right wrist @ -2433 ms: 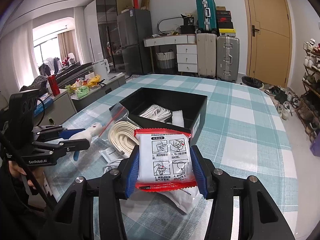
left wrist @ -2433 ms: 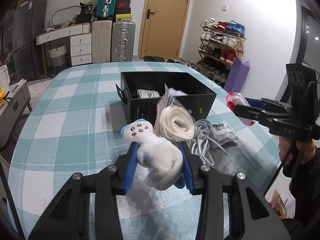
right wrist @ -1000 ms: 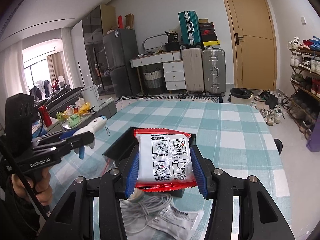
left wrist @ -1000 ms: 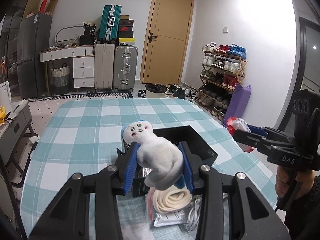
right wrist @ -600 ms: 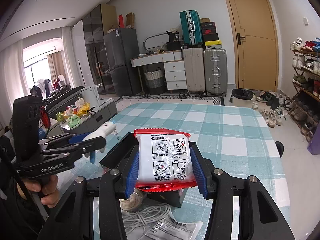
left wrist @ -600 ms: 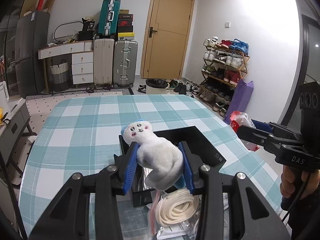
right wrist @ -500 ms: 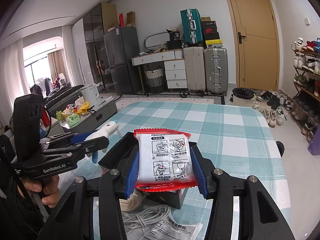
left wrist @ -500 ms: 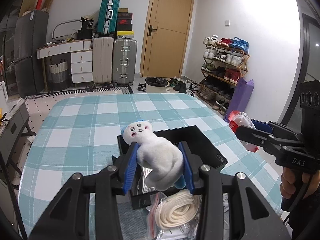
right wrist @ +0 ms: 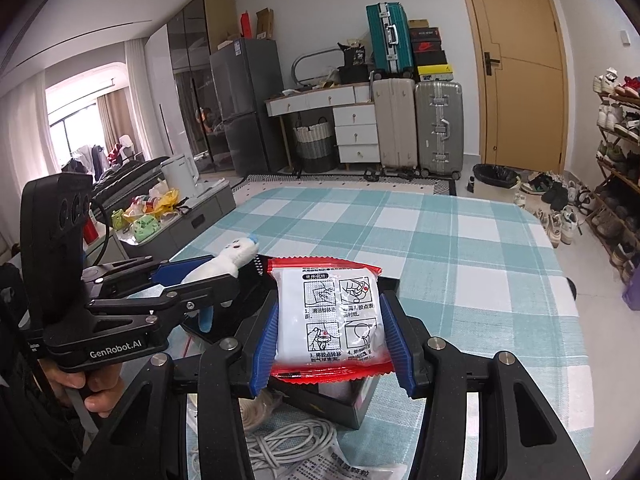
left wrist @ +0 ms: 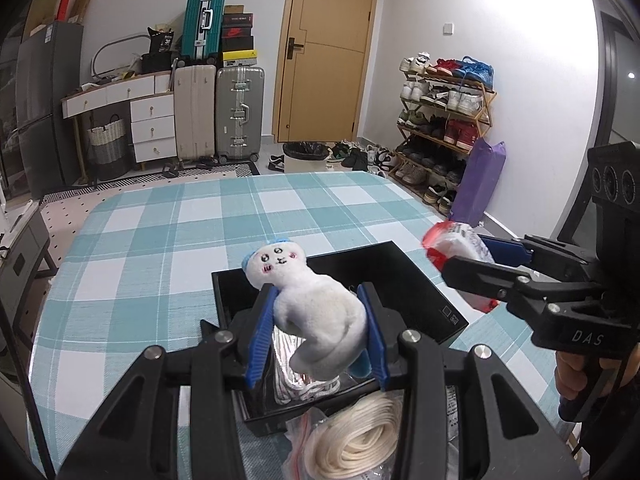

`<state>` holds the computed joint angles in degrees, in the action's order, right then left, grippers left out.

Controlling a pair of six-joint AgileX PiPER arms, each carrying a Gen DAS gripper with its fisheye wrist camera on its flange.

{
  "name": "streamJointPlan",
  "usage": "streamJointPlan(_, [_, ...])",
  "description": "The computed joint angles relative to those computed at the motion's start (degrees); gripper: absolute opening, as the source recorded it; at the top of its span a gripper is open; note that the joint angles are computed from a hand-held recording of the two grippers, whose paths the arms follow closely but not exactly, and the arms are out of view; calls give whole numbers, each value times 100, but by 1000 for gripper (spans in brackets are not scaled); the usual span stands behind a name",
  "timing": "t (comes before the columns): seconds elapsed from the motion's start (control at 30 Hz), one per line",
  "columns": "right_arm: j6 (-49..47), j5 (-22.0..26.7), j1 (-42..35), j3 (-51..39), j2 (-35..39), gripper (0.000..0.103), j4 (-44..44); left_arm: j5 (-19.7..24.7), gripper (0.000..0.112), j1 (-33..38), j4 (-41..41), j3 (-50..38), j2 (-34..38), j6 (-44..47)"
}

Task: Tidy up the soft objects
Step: 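Carry the bunny and snack packet over the black box and lower them in, then open both tools and pull them back from the box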

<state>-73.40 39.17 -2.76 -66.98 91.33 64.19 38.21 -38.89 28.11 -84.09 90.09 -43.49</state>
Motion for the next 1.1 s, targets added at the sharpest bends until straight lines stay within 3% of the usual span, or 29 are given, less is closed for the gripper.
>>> streamJointPlan(0.67, [147,-180,330,-522,826,50,-143,-128,41,168,-505,-130,439,485])
streamJointPlan(0.87, [-215,-292,310,-351,705,65,151,-210,43,215,-780,-44,318,681])
streamJointPlan(0.9, [-269,-330,288,-289,658,66,156,-197,45,229,-852,-54,310,774])
streamJointPlan(1.0, [-328,-344,180,-159,562,78,161,-22,66,108,-537,-74,260,559])
streamJointPlan(1.07, [-407,-297,76,-39,469,92,222,3,72,49,-410,0,163,433])
streamJointPlan(1.1, [-479,-262,4,55,393,94,272,1,84,35,-381,48,107,378])
